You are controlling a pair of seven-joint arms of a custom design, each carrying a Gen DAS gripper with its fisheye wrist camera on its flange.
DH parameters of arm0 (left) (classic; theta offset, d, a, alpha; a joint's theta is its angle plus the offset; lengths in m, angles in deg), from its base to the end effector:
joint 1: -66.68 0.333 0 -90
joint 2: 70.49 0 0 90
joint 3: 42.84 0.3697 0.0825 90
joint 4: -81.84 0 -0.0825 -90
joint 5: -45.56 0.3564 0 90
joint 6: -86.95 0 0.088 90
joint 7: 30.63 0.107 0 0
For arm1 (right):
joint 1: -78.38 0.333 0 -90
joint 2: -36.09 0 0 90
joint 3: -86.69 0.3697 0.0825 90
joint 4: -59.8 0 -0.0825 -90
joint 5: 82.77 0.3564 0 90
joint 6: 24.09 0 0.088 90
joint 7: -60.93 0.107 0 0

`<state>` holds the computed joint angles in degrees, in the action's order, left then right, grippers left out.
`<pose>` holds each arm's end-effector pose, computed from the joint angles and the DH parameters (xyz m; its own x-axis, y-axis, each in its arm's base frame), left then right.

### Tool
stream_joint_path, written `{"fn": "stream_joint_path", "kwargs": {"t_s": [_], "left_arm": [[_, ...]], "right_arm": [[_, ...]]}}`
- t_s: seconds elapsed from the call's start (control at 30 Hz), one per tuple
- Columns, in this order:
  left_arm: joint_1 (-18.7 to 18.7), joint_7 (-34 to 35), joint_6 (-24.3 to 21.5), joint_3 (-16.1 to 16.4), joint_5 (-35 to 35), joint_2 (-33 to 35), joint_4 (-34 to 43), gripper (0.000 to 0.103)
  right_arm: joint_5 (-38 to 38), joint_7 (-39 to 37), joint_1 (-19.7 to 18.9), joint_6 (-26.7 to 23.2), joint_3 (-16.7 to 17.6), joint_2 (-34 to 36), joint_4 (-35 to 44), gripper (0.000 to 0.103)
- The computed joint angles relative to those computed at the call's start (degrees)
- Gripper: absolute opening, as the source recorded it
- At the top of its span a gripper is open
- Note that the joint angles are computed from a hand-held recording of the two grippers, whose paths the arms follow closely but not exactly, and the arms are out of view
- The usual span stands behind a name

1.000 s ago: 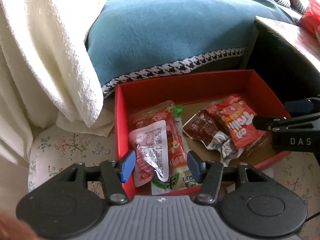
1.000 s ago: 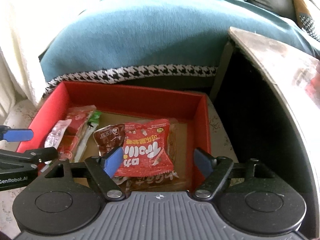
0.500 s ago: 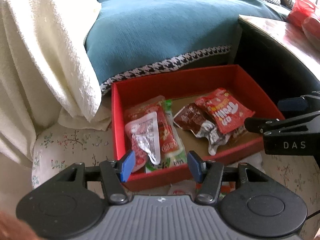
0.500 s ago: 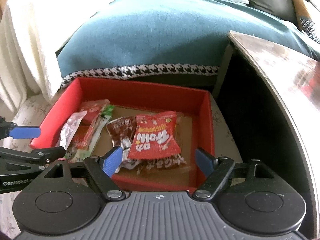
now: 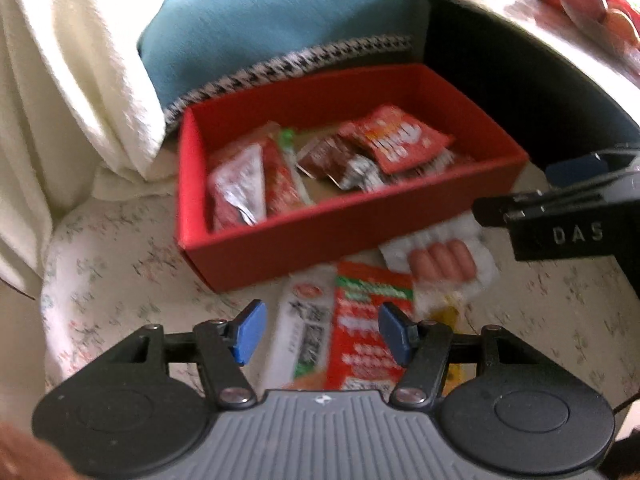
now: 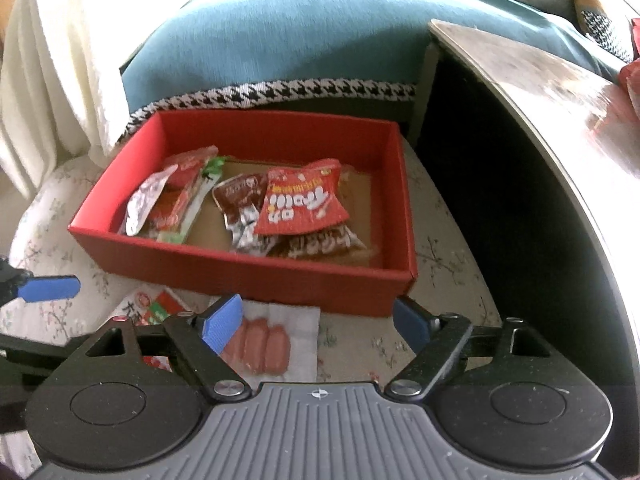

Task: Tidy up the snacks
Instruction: 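Grasp the red spicy strip pack with left tool while right tool grasps the yellow-faced pastry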

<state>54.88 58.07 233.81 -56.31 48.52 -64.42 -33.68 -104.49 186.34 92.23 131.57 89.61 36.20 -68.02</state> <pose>0.5379 -0.2489 0.5179 -0.4315 -0.9020 -0.0097 -0.8127 0.3934 -0.4298 0.5143 0.1689 0.4928 -0.0167 -0.9999 -0.0022 -0.8619 0.0155 -0.5068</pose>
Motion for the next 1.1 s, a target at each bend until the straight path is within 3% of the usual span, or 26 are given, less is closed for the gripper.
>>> {"fn": "stream_joint_path", "kwargs": {"t_s": [0.33,0.7,0.87,0.97,1.1], "left_arm": [[-2.2,-2.4,-2.5,-0.7,4.8,1.7,-1.0,0.053],[-0.7,-1.3,-3.9,-0.4,1.0,0.1,-1.0,0.025],[-0.4,-0.2,-4.1,-0.2,-0.6,-0.6,-1.8,0.025],[-0.2,-1.2,-5.3,0.4,0.8,-1.0,-1.3,0.033],[1.1,-0.6,-4.5,1.1,-2.0,-2.2,-2.0,0.035]], "right_arm": [[1.0,-1.0,-0.4,-0.5,0.3,-0.7,-1.1,0.088],[7.0,-5.1,1.2,-2.4,0.9,0.2,-1.1,0.089],[7.8,-3.8,2.9,-4.4,1.7,0.8,-1.6,0.089],[6.5,-0.9,3.9,-5.3,1.8,1.5,-1.6,0.089],[4.2,2.4,5.4,-5.4,1.9,2.5,-1.2,0.089]]}}
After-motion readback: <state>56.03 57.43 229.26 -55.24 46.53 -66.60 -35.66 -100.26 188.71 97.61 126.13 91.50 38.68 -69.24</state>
